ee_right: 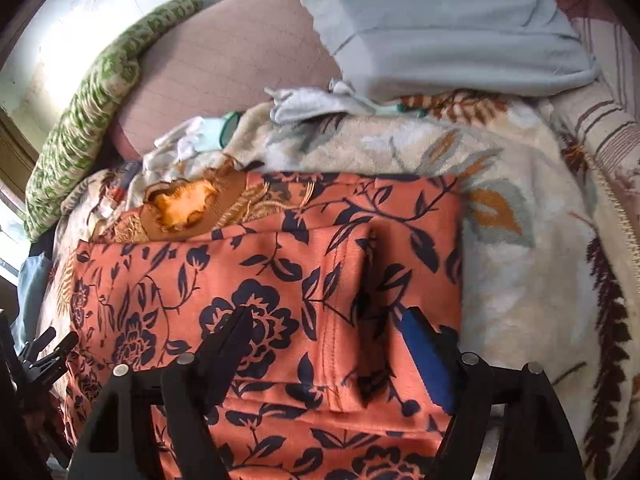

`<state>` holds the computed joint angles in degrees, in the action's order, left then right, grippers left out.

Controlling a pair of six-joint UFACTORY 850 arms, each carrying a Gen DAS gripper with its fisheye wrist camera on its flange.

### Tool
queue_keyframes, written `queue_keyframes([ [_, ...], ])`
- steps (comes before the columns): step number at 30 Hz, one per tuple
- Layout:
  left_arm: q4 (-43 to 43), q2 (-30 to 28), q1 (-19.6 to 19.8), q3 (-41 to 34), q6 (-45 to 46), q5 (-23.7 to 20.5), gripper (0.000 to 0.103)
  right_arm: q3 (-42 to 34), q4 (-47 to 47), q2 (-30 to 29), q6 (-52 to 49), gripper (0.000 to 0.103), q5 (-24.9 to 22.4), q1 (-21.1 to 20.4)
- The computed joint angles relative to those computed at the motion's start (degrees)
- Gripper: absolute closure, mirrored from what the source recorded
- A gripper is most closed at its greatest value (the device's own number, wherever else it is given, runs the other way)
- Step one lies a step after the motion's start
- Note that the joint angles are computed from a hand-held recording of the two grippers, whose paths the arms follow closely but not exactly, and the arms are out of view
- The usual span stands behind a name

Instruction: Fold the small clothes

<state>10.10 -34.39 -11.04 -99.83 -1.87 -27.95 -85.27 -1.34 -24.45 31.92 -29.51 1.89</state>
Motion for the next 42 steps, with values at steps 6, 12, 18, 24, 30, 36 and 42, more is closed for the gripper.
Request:
queue_keyframes([
  [6,-25.1,16.4,5.6,18.2,19.3,3.8,0.011,17.6,20.7,17.5,-11.2,0.023,6.3,-2.1],
  [12,-42.5,30.7,13.7,34.2,31.1,-2.7,0.011,37.1,24.7,38.8,-11.7,0.023,4.5,-0.7],
  [18,-40.3,30.7,14.7,37.9,31.2,-9.7,0.011,46.7,26.9,47.0,-9.3,0.023,-1.4,-0.6],
  [24,-40.9,27.1,14.1,36.8,26.0,-15.3,0.051,49.0,31.3,48.9,-11.5,0.023,0.3,1.1],
  [30,-39.6,30.3,13.4,38.7,26.7,-13.4,0.096,48.5,29.7,49.4,-8.4,0.023,-2.1,2.1],
  [36,-41.2,33.6,12.7,40.4,28.4,-10.0,0.094,47.2,33.0,45.3,-13.3,0.023,-7.3,0.1],
  [42,-34.4,31.2,12.2,40.8,21.6,-8.7,0.076,47.0,36.7,44.1,-17.1,0.025,-6.3,0.9],
])
